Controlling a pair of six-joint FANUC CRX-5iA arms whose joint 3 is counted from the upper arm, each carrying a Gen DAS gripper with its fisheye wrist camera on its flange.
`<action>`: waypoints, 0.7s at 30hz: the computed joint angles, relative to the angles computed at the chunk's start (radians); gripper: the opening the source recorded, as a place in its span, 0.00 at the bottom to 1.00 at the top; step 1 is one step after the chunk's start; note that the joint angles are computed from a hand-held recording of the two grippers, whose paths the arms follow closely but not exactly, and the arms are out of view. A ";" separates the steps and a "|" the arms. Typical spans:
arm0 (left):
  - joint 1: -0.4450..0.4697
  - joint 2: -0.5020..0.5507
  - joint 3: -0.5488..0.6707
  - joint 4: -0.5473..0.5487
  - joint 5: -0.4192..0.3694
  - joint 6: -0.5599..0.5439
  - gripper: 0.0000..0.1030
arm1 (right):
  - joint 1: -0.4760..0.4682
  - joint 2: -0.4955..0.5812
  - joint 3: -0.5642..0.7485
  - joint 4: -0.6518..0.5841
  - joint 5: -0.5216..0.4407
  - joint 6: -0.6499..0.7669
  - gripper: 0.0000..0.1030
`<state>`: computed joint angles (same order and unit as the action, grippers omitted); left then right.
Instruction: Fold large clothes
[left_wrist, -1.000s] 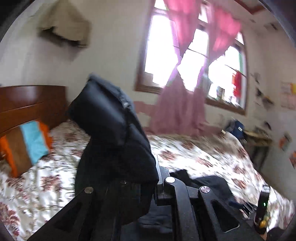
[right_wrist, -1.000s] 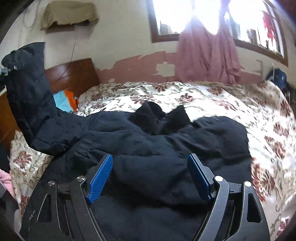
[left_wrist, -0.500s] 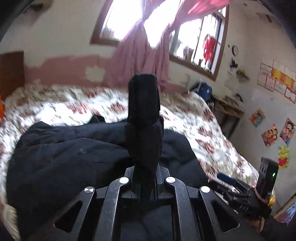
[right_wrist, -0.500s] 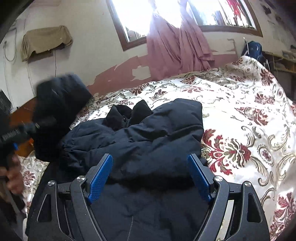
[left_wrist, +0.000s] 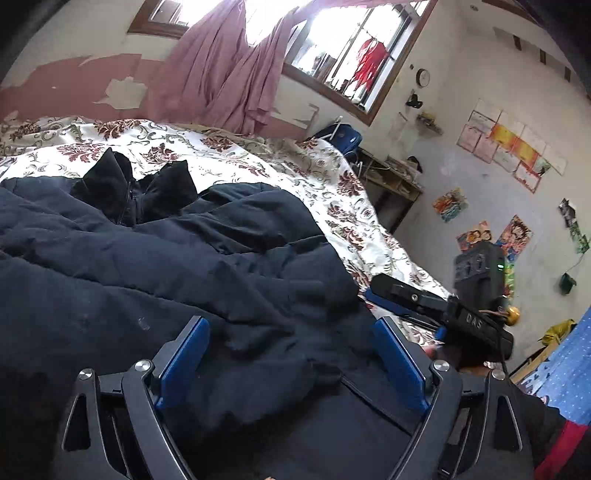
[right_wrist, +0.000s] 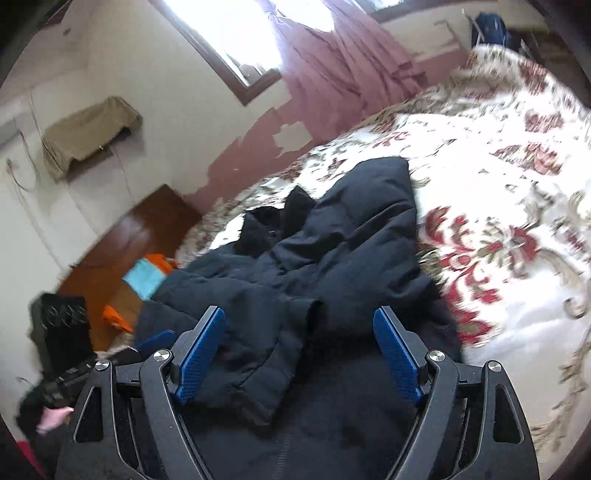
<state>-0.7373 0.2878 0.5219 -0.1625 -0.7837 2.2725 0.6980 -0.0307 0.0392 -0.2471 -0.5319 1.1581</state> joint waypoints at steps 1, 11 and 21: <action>0.001 -0.005 0.003 -0.003 -0.011 0.014 0.88 | -0.027 0.015 0.037 -0.107 -0.034 0.076 0.76; -0.143 -0.109 0.049 -0.508 -0.479 0.391 0.88 | 0.039 0.124 0.156 -0.006 -0.258 0.009 0.69; -0.106 -0.316 -0.164 -0.572 -0.684 0.590 0.88 | 0.140 0.126 0.146 0.294 -0.284 -0.203 0.06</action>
